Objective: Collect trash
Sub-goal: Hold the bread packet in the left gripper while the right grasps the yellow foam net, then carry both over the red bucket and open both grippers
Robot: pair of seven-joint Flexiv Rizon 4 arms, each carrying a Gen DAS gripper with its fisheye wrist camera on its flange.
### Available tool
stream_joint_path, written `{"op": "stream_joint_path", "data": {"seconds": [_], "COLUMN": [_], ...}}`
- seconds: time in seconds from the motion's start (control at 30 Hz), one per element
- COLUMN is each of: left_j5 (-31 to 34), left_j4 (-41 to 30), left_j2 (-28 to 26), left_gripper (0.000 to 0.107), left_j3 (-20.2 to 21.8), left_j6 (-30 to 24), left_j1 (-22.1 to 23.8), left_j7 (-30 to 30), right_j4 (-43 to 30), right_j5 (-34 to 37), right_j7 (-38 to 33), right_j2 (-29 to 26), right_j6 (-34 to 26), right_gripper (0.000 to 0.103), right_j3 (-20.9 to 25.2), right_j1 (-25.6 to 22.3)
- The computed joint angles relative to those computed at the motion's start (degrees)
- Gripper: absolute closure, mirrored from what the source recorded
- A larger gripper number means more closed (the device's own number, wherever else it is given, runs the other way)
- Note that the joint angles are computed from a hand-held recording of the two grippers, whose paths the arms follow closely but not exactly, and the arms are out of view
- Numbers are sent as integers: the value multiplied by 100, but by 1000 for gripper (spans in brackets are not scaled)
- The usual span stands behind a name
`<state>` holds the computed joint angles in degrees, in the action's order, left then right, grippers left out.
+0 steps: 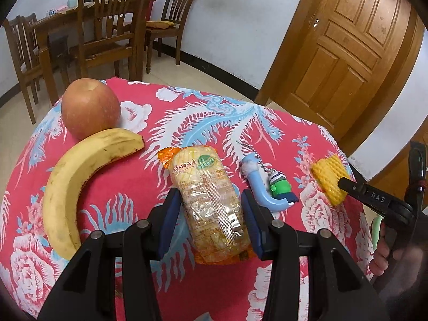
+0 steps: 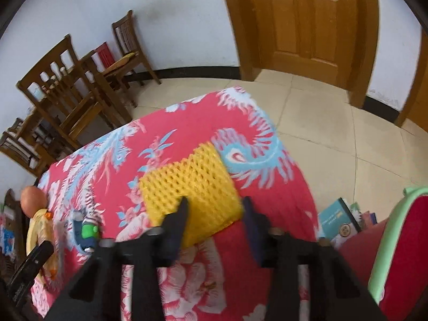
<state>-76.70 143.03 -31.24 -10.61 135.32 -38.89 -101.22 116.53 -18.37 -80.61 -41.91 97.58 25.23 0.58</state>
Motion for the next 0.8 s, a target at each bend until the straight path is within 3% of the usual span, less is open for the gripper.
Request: {"op": "stream_joint_path", "data": {"seconds": [0.03,0.07,0.23,0.63,0.8], "left_j5": [4,48,531,-156,-394], "left_j4": [0,13,98,-202,-352], "left_j2": [2,9,59,174,250], "left_gripper": [59,59,59,59,59], "left_j3": [-3,-3,88,-128,-299], "left_j6": [2,-4,-58,213,359], "left_j1": [-3,5,34,-302,-404], "left_j7": [-5,-38,-371,285,552], "right_j4": [-16,39,217,1074,1464], "right_j5": [-44,-68,-86,-768,-1223], "right_j7": [5,43,-51,46,231], "right_j2": [-27,17,93,320,447], "right_j6": [-14,83,101,416,708], "right_gripper": [86,89,90,90,90], "right_j3": [99,11,458,1785,2053], "right_j1": [-99,-38,-472,-2077,-2679]}}
